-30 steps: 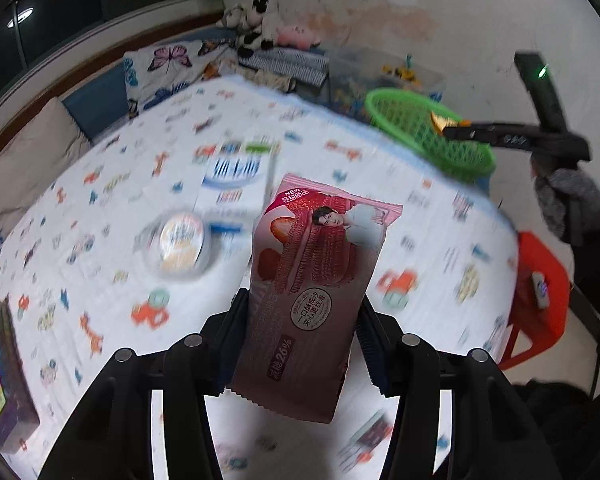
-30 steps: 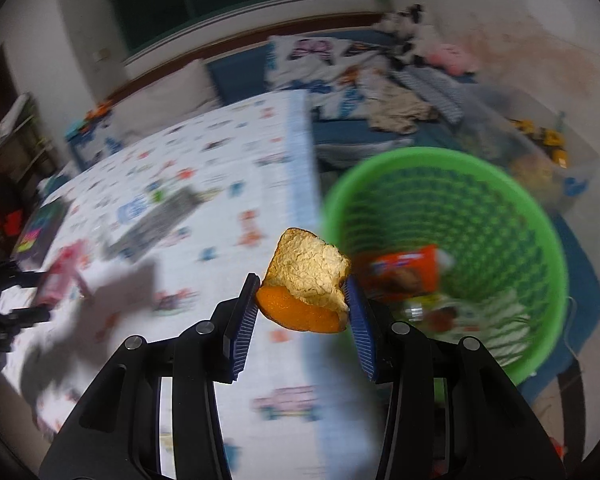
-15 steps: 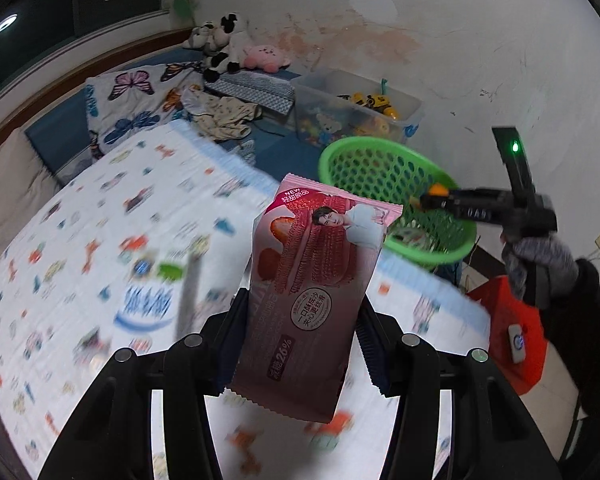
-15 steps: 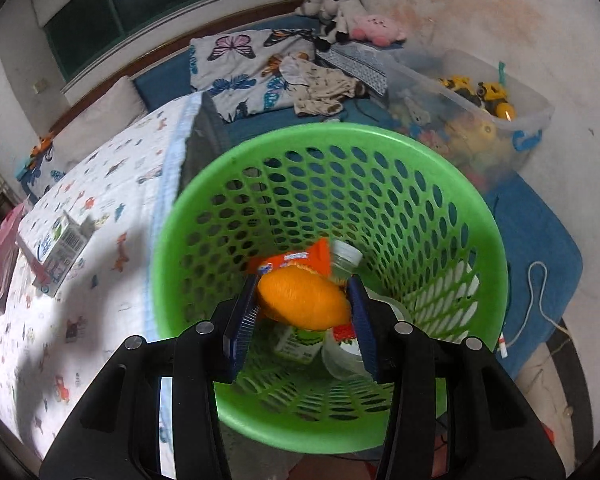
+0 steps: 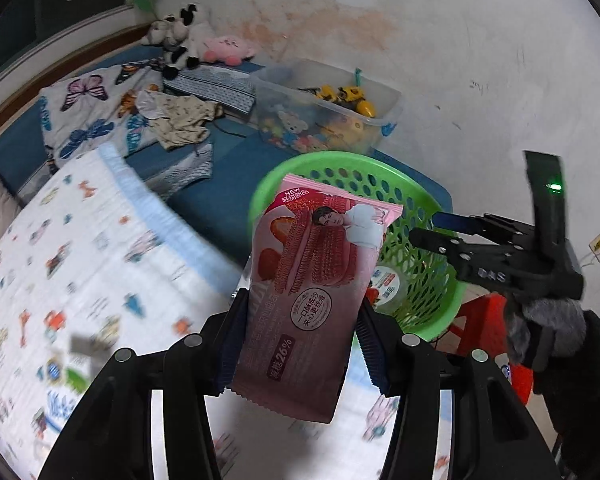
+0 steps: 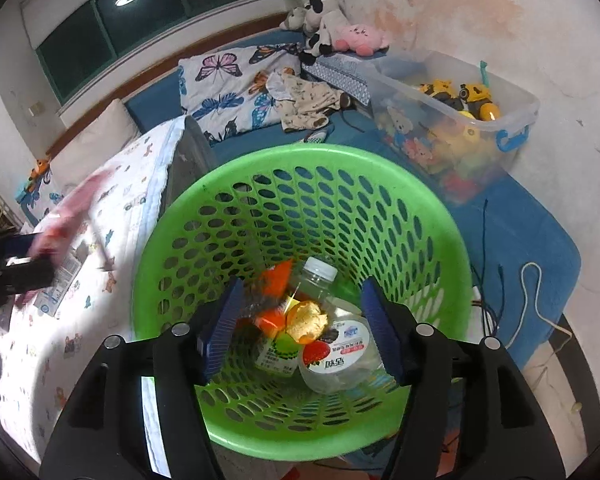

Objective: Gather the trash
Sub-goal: 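Carry the orange peel and pink pack over the basket and open both grippers, then move both grippers back over the bed toward the remaining trash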

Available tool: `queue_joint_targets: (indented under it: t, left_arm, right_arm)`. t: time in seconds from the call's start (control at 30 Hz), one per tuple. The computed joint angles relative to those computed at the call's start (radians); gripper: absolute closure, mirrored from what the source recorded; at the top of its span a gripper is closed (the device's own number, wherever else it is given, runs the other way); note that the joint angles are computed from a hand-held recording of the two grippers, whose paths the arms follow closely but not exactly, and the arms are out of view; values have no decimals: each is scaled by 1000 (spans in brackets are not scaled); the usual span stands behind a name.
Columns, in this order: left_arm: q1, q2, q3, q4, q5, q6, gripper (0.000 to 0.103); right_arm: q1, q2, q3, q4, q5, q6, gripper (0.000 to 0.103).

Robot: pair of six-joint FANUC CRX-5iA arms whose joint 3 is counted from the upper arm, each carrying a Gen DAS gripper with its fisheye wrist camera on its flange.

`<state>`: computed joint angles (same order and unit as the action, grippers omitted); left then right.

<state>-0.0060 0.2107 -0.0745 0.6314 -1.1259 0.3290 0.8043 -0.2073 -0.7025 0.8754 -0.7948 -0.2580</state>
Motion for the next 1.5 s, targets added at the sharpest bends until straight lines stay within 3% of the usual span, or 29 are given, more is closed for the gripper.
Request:
queue_joint_targets:
  t: [0.33,0.43,0.67,0.97,1.2,1.5]
  left_arm:
    - [-111,72,66,-87,29,139,53]
    - [-125,86,78,-88,26,173,39]
    - [-123,67,37,-32,56,140,31]
    - [-21,-32,-65,55,77,77,31]
    - [109,-145,-184,111,143,-23,27]
    - [279,-153,-194,116,217,-44,23]
  right_arm:
    - [38,-73,-52,28,-52,-53,38]
    - [45,-87,-66,37,-57,-76,37]
    - [61,-109,-81,31,-73,-94,37]
    - [102,-94,-53,55,-73,-93,35]
    - [116,-28,12,85,-20,-66,31]
    - [117,98,130,86,73,12,28]
